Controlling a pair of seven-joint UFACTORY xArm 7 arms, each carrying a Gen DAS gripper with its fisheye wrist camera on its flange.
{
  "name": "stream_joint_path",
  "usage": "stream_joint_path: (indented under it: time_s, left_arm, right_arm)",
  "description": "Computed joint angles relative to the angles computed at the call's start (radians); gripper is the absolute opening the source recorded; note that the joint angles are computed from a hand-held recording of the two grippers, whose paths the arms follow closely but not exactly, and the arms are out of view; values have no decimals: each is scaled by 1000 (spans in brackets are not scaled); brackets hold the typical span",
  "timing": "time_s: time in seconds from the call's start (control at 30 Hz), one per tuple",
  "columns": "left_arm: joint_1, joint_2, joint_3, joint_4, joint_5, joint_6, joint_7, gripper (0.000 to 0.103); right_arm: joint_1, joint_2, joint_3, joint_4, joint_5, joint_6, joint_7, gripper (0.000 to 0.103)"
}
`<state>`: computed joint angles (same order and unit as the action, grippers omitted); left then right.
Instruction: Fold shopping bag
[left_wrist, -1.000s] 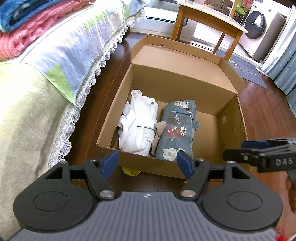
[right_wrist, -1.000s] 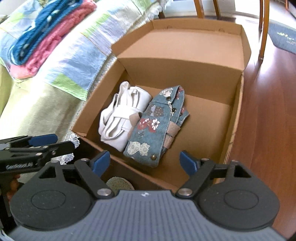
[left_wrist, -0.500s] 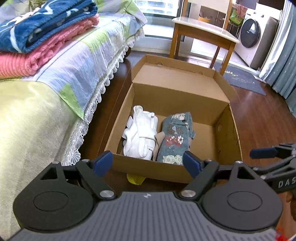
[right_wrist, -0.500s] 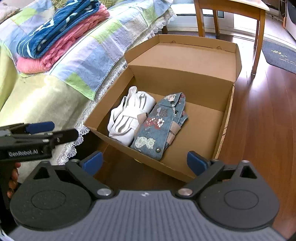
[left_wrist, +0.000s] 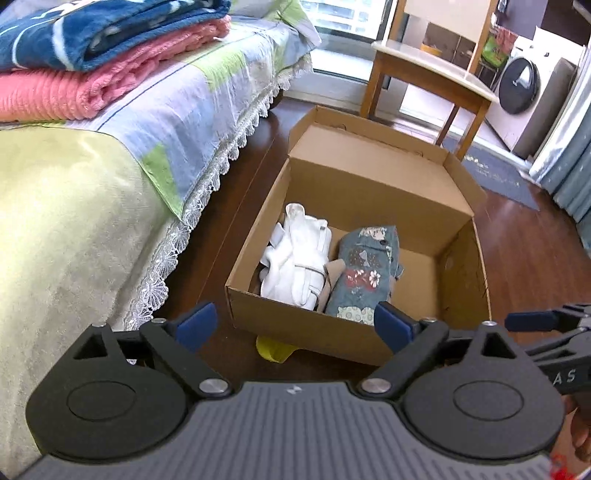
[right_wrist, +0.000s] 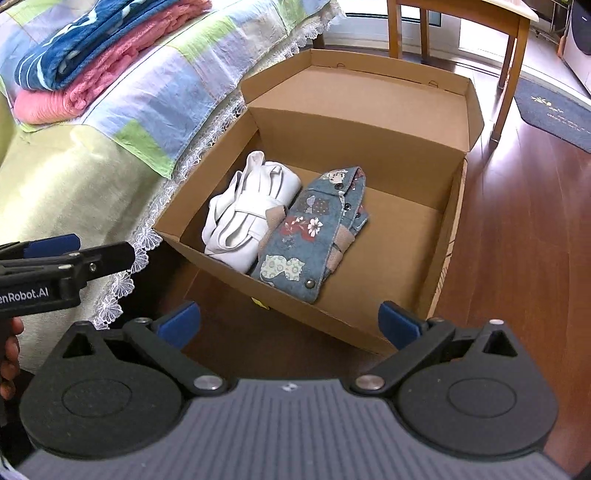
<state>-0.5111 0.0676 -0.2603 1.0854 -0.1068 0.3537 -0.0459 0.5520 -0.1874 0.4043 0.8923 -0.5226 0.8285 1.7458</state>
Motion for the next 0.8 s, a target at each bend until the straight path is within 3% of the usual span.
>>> stream_joint_path:
  time_s: [0.23, 0.43, 0.57, 0.8]
  left_arm:
    - [1, -34, 9, -45, 49, -77, -55, 93]
    - [3, -63, 13, -89, 141, -175, -172, 100]
    - [12, -71, 14, -95, 272, -195, -301, 101]
    - [17, -61, 18, -54, 577, -106, -530, 101]
  right_arm:
    - [15, 34, 6, 59, -30, 58, -15, 102]
    - [43, 67, 16, 134, -89, 188, -11, 102]
    - [86, 121, 31, 215, -179, 371, 13, 102]
    - [222, 284, 6, 404, -309, 742, -40, 102]
